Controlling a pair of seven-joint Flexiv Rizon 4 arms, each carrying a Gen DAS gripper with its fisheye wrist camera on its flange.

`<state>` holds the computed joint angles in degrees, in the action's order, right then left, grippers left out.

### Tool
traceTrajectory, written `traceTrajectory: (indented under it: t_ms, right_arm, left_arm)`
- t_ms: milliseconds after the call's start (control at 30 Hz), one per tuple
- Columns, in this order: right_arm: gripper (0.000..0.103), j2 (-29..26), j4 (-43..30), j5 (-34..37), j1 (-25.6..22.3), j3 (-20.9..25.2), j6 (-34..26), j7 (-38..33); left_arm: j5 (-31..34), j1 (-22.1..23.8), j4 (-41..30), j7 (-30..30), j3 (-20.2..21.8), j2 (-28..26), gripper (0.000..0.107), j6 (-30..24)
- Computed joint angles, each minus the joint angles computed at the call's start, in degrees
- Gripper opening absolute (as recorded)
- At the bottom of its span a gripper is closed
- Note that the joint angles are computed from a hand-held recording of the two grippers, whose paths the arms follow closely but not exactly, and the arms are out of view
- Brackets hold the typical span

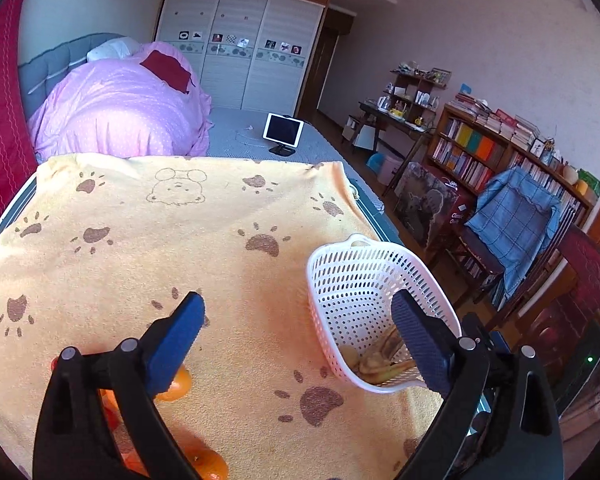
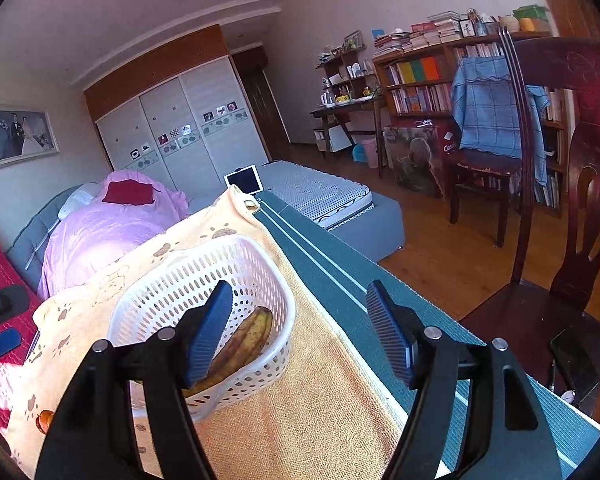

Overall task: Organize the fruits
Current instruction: 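Move the left gripper back to the fruit and close on the red tomato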

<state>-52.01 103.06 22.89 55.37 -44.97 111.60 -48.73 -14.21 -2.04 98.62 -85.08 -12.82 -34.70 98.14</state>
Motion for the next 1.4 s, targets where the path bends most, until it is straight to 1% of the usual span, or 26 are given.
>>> traceTrajectory:
  t_ms: [33, 100, 133, 233, 267, 367, 467, 567, 600, 700, 867, 967, 1133, 1167, 1333, 1400]
  right_arm:
    - [0.072, -0.81, 0.18, 0.68, 1.15, -1.41, 0.52, -0.09]
    - [0.074, -2.42, 0.24, 1.94, 2.99, -3.63, 1.51, -0.57]
    - [0.077, -3.03, 0.36, 2.54, 3.74, -4.47, 2.08, -1.03]
    - [0.078, -4.10, 0.35, 4.11, 5.03, -5.80, 3.33, -2.81]
    - [0.078, -4.32, 0.23, 4.75, 5.57, -6.10, 3.27, -3.34]
    - [0.078, -4.11, 0.01, 5.64, 5.68, -5.88, 3.06, -4.47]
    - [0.078, -4.07, 0.02, 6.49, 5.87, -6.01, 3.12, -5.04]
    - [0.078, -4.07, 0.35, 7.43, 6.34, -6.31, 3.85, -5.73]
    - [0.078, -4.19, 0.40, 7.81, 6.57, -6.48, 4.19, -6.09]
    - [0.078, -4.28, 0.57, 8.89, 7.05, -7.03, 5.14, -7.62]
    - [0.078, -1.37, 0.88, 9.15, 6.39, -4.20, 7.03, -11.84]
    - [0.078, 0.46, 1.19, 8.76, 6.16, -1.86, 8.49, -14.91]
    - [0.078, 1.53, 1.16, 7.64, 6.07, 1.41, 11.25, -20.61]
    - [0.078, 1.93, 1.05, 6.94, 5.68, 2.32, 11.36, -21.72]
    - [0.079, 3.80, 0.08, 3.65, 2.75, 8.09, 9.66, -26.03]
    - [0.079, 4.10, -0.42, 3.29, 2.02, 9.66, 9.25, -27.75]
  left_arm:
    - [0.01, 0.27, 1.29, -0.37, 0.33, 0.72, 0.094, 0.91]
    - [-0.18, -0.09, 3.71, -1.62, 2.28, 2.21, 0.094, 2.37]
    - [-0.24, -0.11, 4.88, -2.28, 3.05, 2.90, 0.095, 3.14]
    - [-0.12, 0.35, 8.62, -4.10, 4.93, 5.13, 0.095, 5.12]
    - [-0.18, -0.06, 9.71, -4.67, 6.17, 5.77, 0.095, 5.72]
    - [-1.25, -2.98, 12.81, -6.07, 11.80, 7.64, 0.095, 6.83]
    - [-2.06, -4.00, 15.66, -7.07, 14.49, 8.80, 0.095, 7.90]
    - [-5.06, -9.59, 16.85, -6.65, 21.46, 8.44, 0.095, 8.59]
    - [-5.87, -10.51, 17.26, -6.43, 22.59, 8.24, 0.095, 8.88]
    - [-6.52, -8.51, 18.58, -6.63, 20.94, 8.18, 0.095, 9.31]
    - [-6.44, -5.13, 19.64, -7.55, 18.40, 7.66, 0.095, 9.91]
    - [-7.74, -5.04, 19.27, -8.31, 19.12, 6.78, 0.095, 9.13]
    - [-9.93, -5.59, 17.01, -10.02, 21.18, 4.41, 0.095, 6.11]
    - [-9.83, -5.07, 16.82, -10.41, 20.98, 4.01, 0.095, 5.89]
    - [-10.34, -6.09, 15.26, -12.46, 23.53, 2.15, 0.095, 3.02]
    - [-10.04, -5.97, 14.55, -13.30, 24.05, 1.56, 0.095, 1.47]
